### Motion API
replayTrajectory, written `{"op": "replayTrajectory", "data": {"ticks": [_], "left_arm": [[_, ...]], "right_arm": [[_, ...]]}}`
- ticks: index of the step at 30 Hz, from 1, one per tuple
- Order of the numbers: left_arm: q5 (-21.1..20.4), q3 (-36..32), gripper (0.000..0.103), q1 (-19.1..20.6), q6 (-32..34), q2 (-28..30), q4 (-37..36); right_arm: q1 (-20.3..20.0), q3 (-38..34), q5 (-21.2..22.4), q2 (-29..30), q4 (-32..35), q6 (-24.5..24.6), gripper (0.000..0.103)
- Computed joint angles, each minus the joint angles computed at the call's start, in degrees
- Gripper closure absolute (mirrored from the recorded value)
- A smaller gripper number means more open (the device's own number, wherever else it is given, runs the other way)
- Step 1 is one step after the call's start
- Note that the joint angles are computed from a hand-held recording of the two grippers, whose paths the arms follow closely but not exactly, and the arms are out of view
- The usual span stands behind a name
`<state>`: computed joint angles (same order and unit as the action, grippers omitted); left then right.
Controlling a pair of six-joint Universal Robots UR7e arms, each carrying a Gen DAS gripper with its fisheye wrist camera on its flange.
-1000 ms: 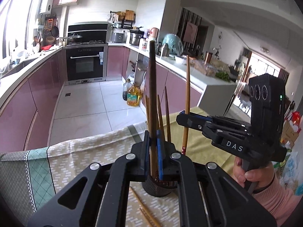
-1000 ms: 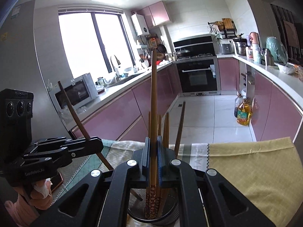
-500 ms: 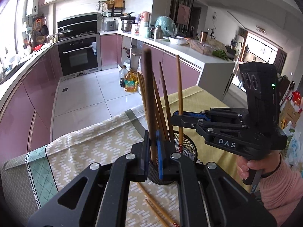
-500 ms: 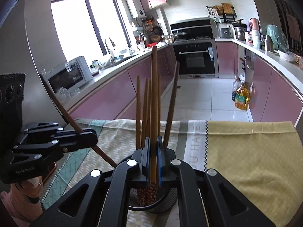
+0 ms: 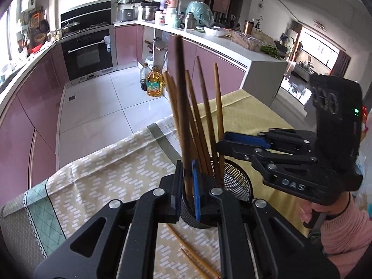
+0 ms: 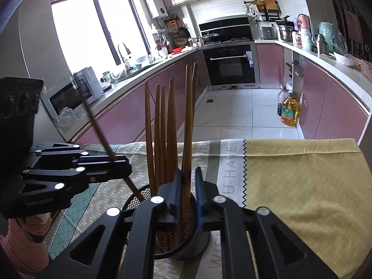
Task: Organize utensils
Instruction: 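Lower the chopsticks into the mesh cup and open both grippers, then move both grippers to the last chopsticks on the cloth and close each on one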
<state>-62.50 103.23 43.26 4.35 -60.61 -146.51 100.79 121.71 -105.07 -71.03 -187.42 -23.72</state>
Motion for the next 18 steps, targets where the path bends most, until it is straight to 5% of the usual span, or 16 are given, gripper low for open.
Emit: {"op": "replayTrajectory", "data": {"ticks": [3, 18], "left_arm": [[1.13, 0.67, 0.081, -0.09, -0.36, 0.05, -1.98], [5.44, 14.25, 0.06, -2.6, -2.54, -7.84, -18.2]], "right_arm": [[-0.12, 0.55, 0.42, -0.51, -0.72, -0.02, 0.079], [1.57, 8.04, 6.04, -6.32, -1.83, -5.15, 0.073]]}}
